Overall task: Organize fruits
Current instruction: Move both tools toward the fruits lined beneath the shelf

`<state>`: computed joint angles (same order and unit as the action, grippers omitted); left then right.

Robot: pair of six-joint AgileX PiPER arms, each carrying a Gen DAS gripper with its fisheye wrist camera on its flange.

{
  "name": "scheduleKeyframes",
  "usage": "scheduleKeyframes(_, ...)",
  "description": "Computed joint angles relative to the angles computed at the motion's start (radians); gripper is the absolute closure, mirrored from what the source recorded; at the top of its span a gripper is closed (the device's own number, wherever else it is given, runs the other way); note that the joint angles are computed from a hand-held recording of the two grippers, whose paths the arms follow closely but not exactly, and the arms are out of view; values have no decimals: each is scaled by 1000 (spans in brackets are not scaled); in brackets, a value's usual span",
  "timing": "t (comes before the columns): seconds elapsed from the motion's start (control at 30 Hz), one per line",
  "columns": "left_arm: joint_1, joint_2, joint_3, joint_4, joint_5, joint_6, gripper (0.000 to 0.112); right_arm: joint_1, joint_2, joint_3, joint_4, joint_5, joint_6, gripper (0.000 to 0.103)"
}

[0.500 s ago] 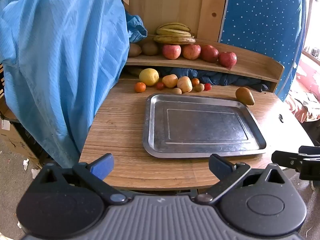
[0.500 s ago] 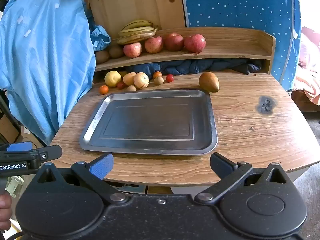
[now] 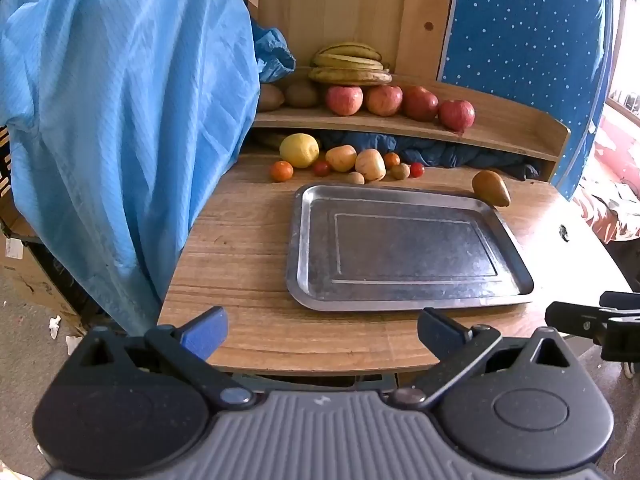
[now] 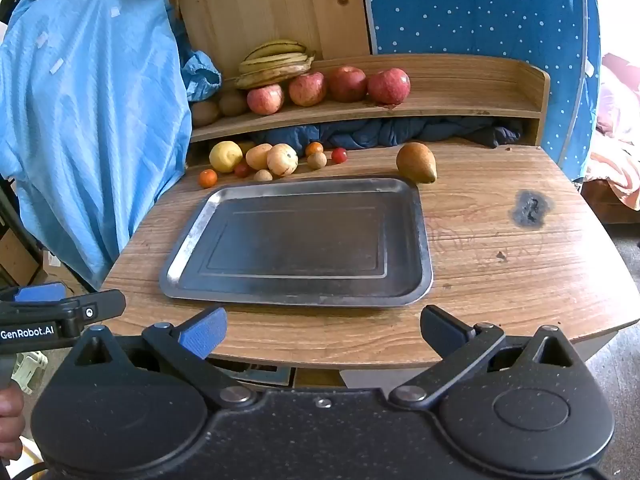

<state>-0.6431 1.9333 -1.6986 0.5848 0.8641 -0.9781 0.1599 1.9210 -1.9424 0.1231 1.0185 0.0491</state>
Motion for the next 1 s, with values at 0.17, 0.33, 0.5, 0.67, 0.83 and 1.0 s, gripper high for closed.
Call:
scheduleKeyframes(0.17, -1, 5, -9, -7, 13, 7, 10, 7, 6, -8, -13, 11, 8, 1)
scheduleKeyframes(0.33, 3, 15, -22, -16, 23, 22, 10, 12, 21, -32, -31, 27, 20, 1)
scheduleKeyframes(0.5, 4, 27, -38, -22, 33, 34, 10, 14, 19, -31, -33, 28, 24, 1)
scheduleKeyframes(0.67, 6, 40, -58, -40, 44, 56, 10, 14, 17, -26, -39, 26, 35, 1)
scheduleKeyframes(0.83, 8, 56, -74, -56, 52, 69, 10, 17, 18, -23, -47, 31, 41, 1)
scheduleKeyframes(1.0, 5, 104, -138, -71, 94, 80, 10, 18, 37, -49, -68, 72, 38, 1)
